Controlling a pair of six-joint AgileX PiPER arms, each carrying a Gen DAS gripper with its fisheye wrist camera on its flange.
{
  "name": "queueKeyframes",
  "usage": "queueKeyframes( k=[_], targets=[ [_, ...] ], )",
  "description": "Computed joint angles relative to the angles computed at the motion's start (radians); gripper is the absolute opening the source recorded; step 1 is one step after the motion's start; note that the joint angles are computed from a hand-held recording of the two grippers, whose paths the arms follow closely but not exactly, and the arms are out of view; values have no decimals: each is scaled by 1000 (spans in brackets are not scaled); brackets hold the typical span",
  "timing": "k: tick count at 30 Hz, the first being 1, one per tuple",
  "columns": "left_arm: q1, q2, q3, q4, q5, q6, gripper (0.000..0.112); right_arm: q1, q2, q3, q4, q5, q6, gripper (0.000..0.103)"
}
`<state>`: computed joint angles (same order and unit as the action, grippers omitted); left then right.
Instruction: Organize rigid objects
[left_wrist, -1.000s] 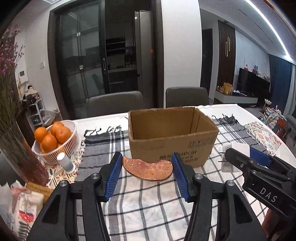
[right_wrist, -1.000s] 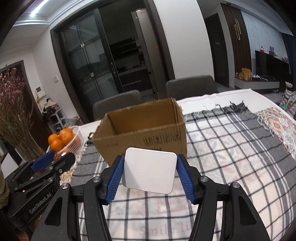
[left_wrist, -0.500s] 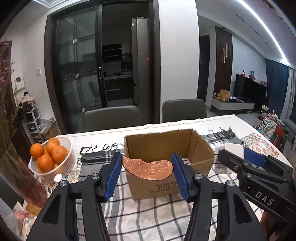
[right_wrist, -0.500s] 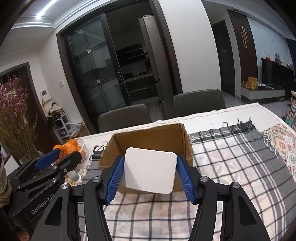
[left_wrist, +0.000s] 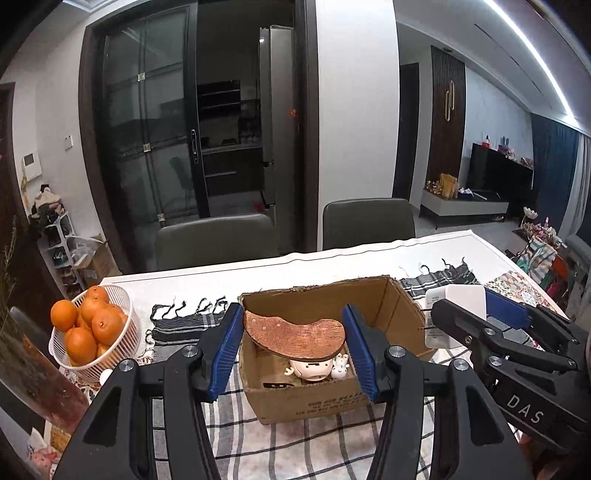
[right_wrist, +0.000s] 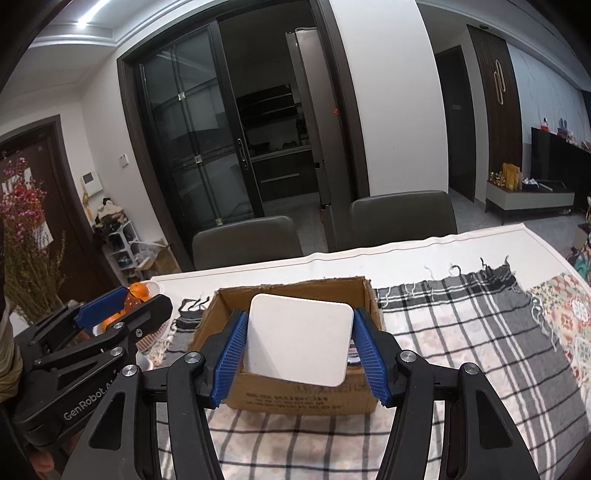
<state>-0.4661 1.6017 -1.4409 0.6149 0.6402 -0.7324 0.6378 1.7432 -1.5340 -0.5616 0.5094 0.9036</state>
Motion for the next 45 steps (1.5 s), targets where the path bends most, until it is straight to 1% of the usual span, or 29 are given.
queueKeyframes(
  k=[3, 10, 14, 16, 20, 27, 31, 34, 39, 41, 42, 43, 45],
  targets=[
    [15, 31, -36, -35, 3, 32, 54, -16, 28, -42, 58, 12, -61, 59],
    [53, 107, -119, -115, 12, 102, 54, -46, 98, -134, 136, 34, -156, 59],
    [71, 149, -161, -153, 23, 135, 54, -59, 141, -195, 179, 57, -212, 59],
    [84, 175, -190, -197, 31, 174, 54, -65, 166, -232, 200, 74, -242, 59],
    [102, 229, -247, -263, 58, 234, 54, -90, 220, -310, 312, 106, -354, 59],
    [132, 348, -378, -386, 148, 345, 54, -117, 345, -485, 414, 241, -487, 59],
    [146, 426, -465, -443, 227, 392, 54, -143, 433, -600, 481, 338, -553, 59],
    [152, 453, -479, -468, 243, 403, 54, -153, 487, -664, 492, 396, -570, 59],
    [153, 483, -488, -461, 265, 386, 54, -156, 545, -742, 501, 470, -590, 59],
    [152, 491, -496, -450, 281, 363, 60, -160, 573, -786, 509, 509, -598, 59],
    [152, 496, -499, -447, 286, 355, 70, -162, 593, -819, 513, 539, -600, 59],
    [149, 496, -497, -429, 292, 332, 73, -167, 606, -837, 520, 553, -610, 60],
    [148, 482, -473, -427, 274, 320, 74, -164, 600, -828, 496, 555, -589, 64]
  ],
)
